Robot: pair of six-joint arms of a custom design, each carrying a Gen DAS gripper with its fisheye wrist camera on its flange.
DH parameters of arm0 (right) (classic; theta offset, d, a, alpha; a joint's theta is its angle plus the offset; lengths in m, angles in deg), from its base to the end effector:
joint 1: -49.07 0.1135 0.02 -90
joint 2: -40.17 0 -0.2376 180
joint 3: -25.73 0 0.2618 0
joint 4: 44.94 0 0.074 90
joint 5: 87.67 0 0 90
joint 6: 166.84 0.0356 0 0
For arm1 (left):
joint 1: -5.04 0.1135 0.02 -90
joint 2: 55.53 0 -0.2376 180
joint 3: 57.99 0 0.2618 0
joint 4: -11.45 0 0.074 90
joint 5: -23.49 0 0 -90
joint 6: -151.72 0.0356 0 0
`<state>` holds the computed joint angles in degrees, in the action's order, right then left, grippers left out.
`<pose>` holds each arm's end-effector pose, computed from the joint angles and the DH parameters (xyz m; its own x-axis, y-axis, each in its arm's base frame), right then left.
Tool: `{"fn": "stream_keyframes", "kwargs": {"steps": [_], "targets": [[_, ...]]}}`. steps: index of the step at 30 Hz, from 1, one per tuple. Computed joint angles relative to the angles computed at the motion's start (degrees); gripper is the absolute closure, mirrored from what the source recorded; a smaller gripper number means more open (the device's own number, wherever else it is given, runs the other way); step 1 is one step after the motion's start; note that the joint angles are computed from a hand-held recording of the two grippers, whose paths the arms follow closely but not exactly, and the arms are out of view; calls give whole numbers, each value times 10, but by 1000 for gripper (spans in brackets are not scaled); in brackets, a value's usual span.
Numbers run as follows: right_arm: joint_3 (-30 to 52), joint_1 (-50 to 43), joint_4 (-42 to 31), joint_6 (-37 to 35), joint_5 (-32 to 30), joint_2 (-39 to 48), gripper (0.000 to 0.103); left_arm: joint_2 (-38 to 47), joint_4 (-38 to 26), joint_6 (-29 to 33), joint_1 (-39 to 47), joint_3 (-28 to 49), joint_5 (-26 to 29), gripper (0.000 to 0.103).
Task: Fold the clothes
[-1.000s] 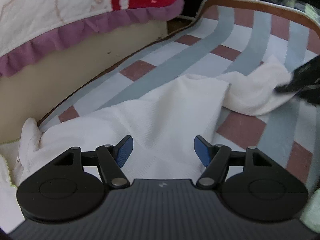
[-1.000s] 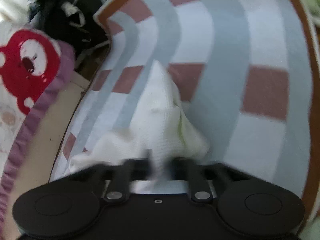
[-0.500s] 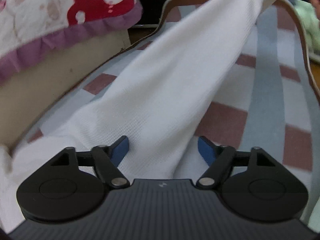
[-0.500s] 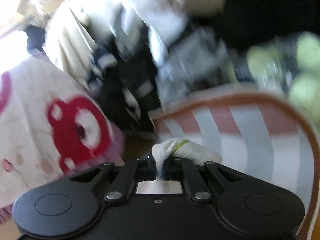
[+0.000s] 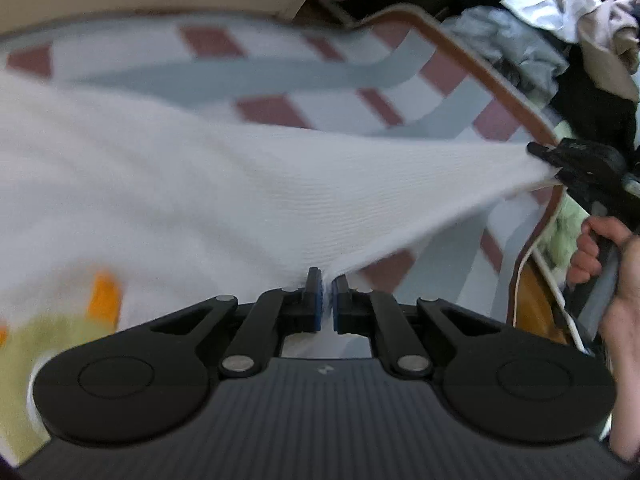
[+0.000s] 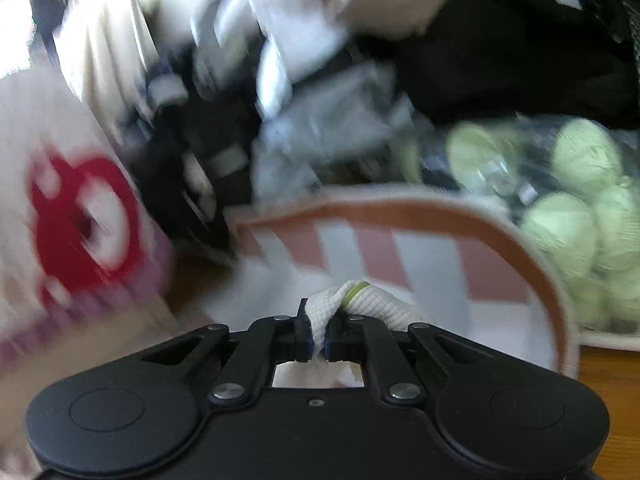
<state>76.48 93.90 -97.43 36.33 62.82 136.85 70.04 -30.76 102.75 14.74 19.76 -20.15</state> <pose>0.1753 0.1305 0.0708 -0.1263 0.5130 -0.8491 0.8172 0.5391 0.2041 0.3335 0.0309 0.0142 -0.8202 0.3194 -0.4747 0.5591 0.6237 -0.5463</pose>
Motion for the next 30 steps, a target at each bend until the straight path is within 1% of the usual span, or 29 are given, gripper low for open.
{"fn": "stream_keyframes", "kwargs": {"steps": [2,3,4,5,7,8,9,11,12,13,14,15,16,18,19,22,23,24,25,27,28,29,30], "targets": [[-26,-29,76,-66,-62,-6,96,4,-31,16,14,9,-8,92],[-33,-40,98,-81,-85,-5,96,-4,-46,32,25,10,-4,90],[-34,-48,99,-85,-100,0,96,-14,-54,44,35,11,-1,79],[-31,-52,90,-85,-108,5,96,-28,-47,46,46,10,-1,63],[-32,-53,70,-70,-115,3,96,-61,1,26,69,6,-4,52],[-34,-54,63,-62,-117,0,96,-73,38,6,77,8,-12,50],[-36,-53,55,-49,-118,-1,96,-76,87,-22,80,18,-35,49],[-29,-50,33,-16,-110,10,96,-61,178,-67,82,49,-98,41],[-21,-49,24,-10,-108,18,96,-49,220,-83,82,69,-132,41],[-12,-47,15,-7,-107,25,96,-31,248,-91,80,95,-166,40],[-5,-46,10,-8,-105,31,96,-8,254,-93,75,129,-199,39],[-1,-45,8,-10,-104,37,96,20,244,-98,72,171,-224,39],[1,-46,12,-15,-102,39,96,52,216,-111,72,222,-235,36],[-6,-49,32,-28,-98,34,96,115,152,-141,71,322,-245,36],[-14,-50,43,-31,-94,28,96,133,153,-151,67,343,-260,36],[-31,-49,70,-37,-84,12,96,142,246,-152,45,323,-336,34],[-36,-49,79,-40,-81,7,96,146,268,-144,38,320,-349,28],[-36,-49,84,-44,-79,5,96,154,262,-128,33,331,-342,25],[-34,-48,87,-48,-77,5,96,166,235,-116,31,355,-328,24],[-29,-47,93,-60,-73,8,96,186,192,-103,25,390,-306,24],[-26,-46,92,-63,-71,10,96,189,192,-97,22,391,-308,24],[-21,-44,89,-62,-69,13,96,193,191,-91,18,393,-311,33],[-13,-43,82,-63,-68,17,96,197,190,-86,15,395,-313,49]]}}
